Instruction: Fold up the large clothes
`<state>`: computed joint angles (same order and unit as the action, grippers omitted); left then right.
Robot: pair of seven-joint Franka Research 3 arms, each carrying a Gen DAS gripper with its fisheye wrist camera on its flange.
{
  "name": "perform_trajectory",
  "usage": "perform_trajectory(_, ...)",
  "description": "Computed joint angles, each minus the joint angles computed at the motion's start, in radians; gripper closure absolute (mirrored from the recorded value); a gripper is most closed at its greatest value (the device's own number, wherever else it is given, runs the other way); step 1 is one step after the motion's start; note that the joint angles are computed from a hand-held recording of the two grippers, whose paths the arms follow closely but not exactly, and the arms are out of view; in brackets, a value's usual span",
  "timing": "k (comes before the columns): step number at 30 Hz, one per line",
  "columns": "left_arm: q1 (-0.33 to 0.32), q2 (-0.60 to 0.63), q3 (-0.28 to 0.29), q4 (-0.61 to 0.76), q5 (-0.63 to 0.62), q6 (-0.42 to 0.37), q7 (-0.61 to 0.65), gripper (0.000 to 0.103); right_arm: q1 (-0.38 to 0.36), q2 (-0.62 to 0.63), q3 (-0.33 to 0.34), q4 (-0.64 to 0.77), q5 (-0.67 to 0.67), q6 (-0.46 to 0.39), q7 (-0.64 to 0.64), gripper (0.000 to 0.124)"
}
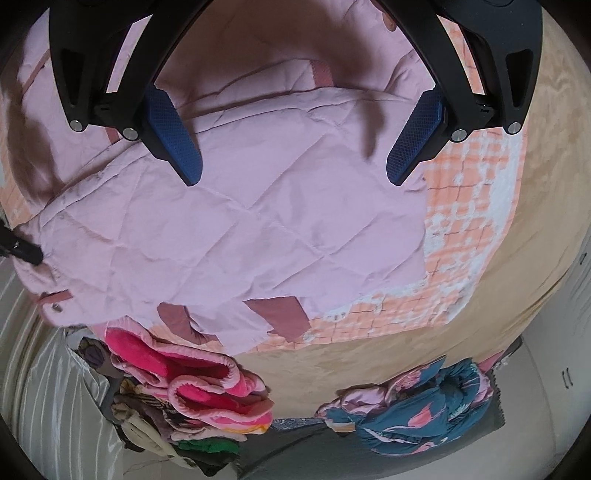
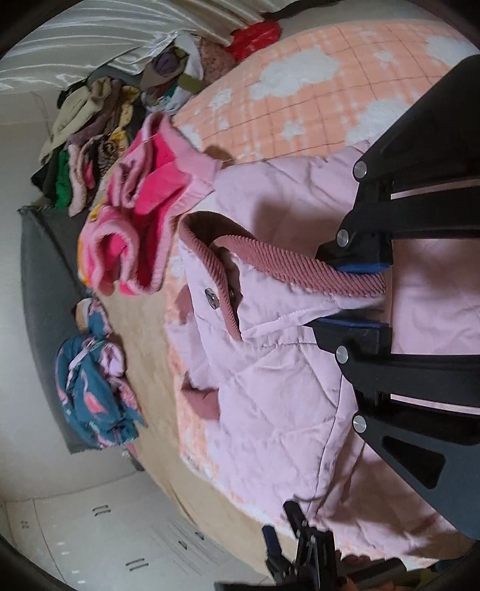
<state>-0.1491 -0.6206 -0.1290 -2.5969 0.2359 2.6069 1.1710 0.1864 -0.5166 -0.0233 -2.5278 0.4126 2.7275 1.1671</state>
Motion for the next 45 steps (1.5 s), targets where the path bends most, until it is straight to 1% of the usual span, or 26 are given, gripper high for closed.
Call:
perform_trajectory(3, -0.001, 0.016, -0.007, 0.006, 0.004, 0.004, -0.001, 0.009, -0.023, 0.04, 0.025, -0.003, -0.027, 0.023, 0.035, 0.099)
perform_trajectory(5, -0.002, 0.026, -0.011, 0.012, 0.006, 0.003, -0.001, 0.009, -0.045, 0.052, 0.042, -0.007, -0.056, 0.032, 0.068, 0.088)
perform_trajectory(6, -0.003, 0.029, -0.013, 0.015, 0.008, 0.004, -0.001, 0.009, -0.056, 0.051, 0.052, -0.012, -0.074, 0.039, 0.087, 0.086)
perform_trajectory(7, -0.004, 0.036, -0.016, 0.019, 0.01, 0.007, -0.002, 0.009, -0.058, 0.051, 0.053, -0.014, -0.084, 0.045, 0.096, 0.08)
perform_trajectory(8, -0.006, 0.04, -0.016, 0.021, 0.01, 0.009, -0.003, 0.009, -0.066, 0.049, 0.057, -0.017, -0.097, 0.05, 0.11, 0.07)
perform_trajectory(10, -0.015, 0.052, -0.014, 0.027, 0.0, 0.013, -0.002, 0.009, -0.109, 0.033, 0.084, -0.026, -0.146, 0.07, 0.169, 0.064)
perform_trajectory(13, -0.026, 0.075, -0.018, 0.037, -0.007, 0.011, 0.002, 0.009, -0.103, 0.009, 0.068, -0.032, -0.16, 0.098, 0.182, 0.062)
perform_trajectory(16, -0.021, 0.102, -0.03, 0.045, 0.003, -0.011, -0.007, 0.009, -0.064, 0.0, 0.044, -0.027, -0.148, 0.112, 0.156, 0.054)
perform_trajectory(17, -0.023, 0.109, -0.025, 0.043, -0.003, -0.011, -0.007, 0.009, -0.04, 0.004, 0.034, -0.021, -0.135, 0.113, 0.139, 0.054)
perform_trajectory(20, -0.022, 0.113, -0.019, 0.029, -0.004, 0.0, -0.006, 0.008, -0.002, 0.021, 0.037, -0.004, -0.119, 0.095, 0.113, 0.052)
perform_trajectory(21, -0.024, 0.112, -0.014, 0.02, -0.009, 0.01, -0.003, 0.008, 0.017, 0.042, 0.038, 0.007, -0.114, 0.09, 0.097, 0.052)
perform_trajectory(23, -0.026, 0.11, -0.011, 0.008, -0.014, 0.022, -0.002, 0.008, 0.031, 0.08, 0.051, 0.027, -0.113, 0.084, 0.086, 0.051)
perform_trajectory(25, -0.026, 0.109, -0.009, 0.004, -0.017, 0.029, 0.001, 0.008, 0.026, 0.132, 0.068, 0.058, -0.121, 0.057, 0.105, 0.049)
perform_trajectory(26, -0.026, 0.109, -0.009, 0.002, -0.018, 0.031, 0.003, 0.008, 0.001, 0.164, 0.092, 0.078, -0.152, 0.032, 0.147, 0.046)
perform_trajectory(28, -0.025, 0.109, -0.007, 0.0, -0.019, 0.037, 0.007, 0.008, -0.011, 0.208, 0.103, 0.099, -0.178, 0.007, 0.191, 0.044)
perform_trajectory(29, -0.024, 0.109, -0.008, -0.001, -0.019, 0.039, 0.006, 0.008, -0.011, 0.233, 0.103, 0.106, -0.179, 0.003, 0.215, 0.044)
perform_trajectory(32, -0.025, 0.104, -0.008, -0.007, -0.024, 0.043, 0.005, 0.008, -0.014, 0.267, 0.116, 0.098, -0.225, 0.038, 0.266, 0.042)
perform_trajectory(35, -0.025, 0.09, -0.013, -0.007, -0.022, 0.031, 0.001, 0.008, -0.003, 0.262, 0.107, 0.089, -0.234, 0.048, 0.284, 0.042)
perform_trajectory(38, -0.033, 0.068, -0.007, -0.009, -0.032, 0.017, 0.004, 0.008, 0.024, 0.218, 0.073, 0.074, -0.179, 0.027, 0.251, 0.041)
perform_trajectory(42, -0.04, 0.033, -0.005, -0.011, -0.043, -0.001, -0.001, 0.008, 0.035, 0.121, 0.05, 0.021, -0.122, 0.027, 0.216, 0.037)
perform_trajectory(45, -0.04, -0.005, -0.01, -0.015, -0.039, -0.013, -0.005, 0.008, 0.026, 0.054, 0.055, -0.013, -0.116, 0.025, 0.205, 0.035)
